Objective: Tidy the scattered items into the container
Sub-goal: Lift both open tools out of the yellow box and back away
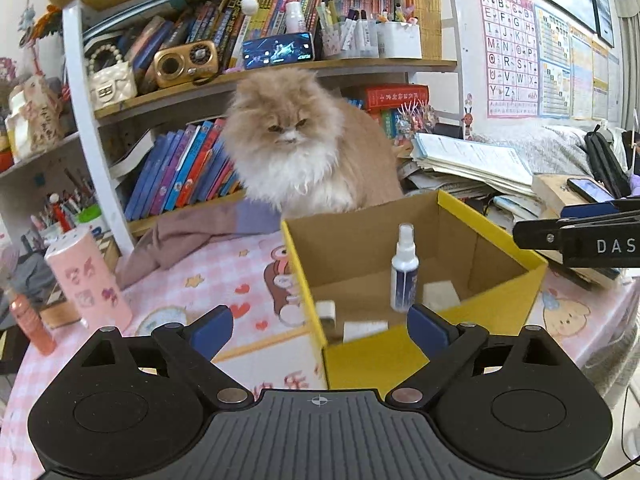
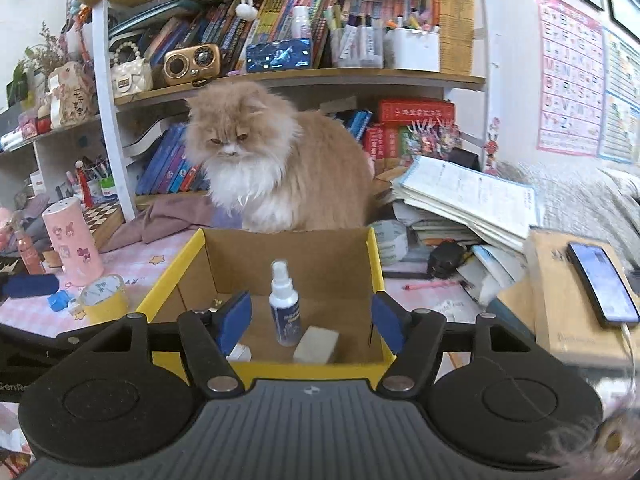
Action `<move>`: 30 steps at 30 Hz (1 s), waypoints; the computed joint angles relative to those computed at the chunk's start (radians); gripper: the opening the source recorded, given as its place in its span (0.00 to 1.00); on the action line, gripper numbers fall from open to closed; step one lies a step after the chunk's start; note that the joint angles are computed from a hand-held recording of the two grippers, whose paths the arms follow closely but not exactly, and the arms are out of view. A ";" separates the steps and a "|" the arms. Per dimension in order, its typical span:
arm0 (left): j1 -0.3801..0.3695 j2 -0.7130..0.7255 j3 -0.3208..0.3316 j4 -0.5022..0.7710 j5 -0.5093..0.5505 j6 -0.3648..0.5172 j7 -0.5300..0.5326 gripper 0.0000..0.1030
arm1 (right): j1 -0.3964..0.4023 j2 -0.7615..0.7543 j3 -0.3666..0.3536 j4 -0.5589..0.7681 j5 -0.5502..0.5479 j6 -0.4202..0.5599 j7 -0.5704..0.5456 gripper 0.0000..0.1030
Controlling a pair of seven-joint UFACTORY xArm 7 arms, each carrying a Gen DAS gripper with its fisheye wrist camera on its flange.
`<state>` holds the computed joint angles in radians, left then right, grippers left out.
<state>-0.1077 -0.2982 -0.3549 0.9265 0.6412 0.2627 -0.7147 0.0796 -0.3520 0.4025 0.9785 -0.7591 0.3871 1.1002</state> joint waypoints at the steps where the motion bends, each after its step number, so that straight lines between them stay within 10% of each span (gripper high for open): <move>1: -0.016 -0.018 0.019 -0.024 -0.023 -0.007 0.016 0.93 | 0.001 -0.012 0.012 -0.008 -0.001 0.015 0.017 0.64; 15: -0.154 -0.194 0.186 -0.280 -0.406 -0.033 0.394 0.93 | 0.089 0.006 0.176 0.020 -0.082 0.314 0.279 0.80; 30: -0.159 -0.328 0.298 -0.414 -0.623 0.079 0.667 0.93 | 0.323 0.244 0.168 0.198 -0.093 0.537 0.355 0.85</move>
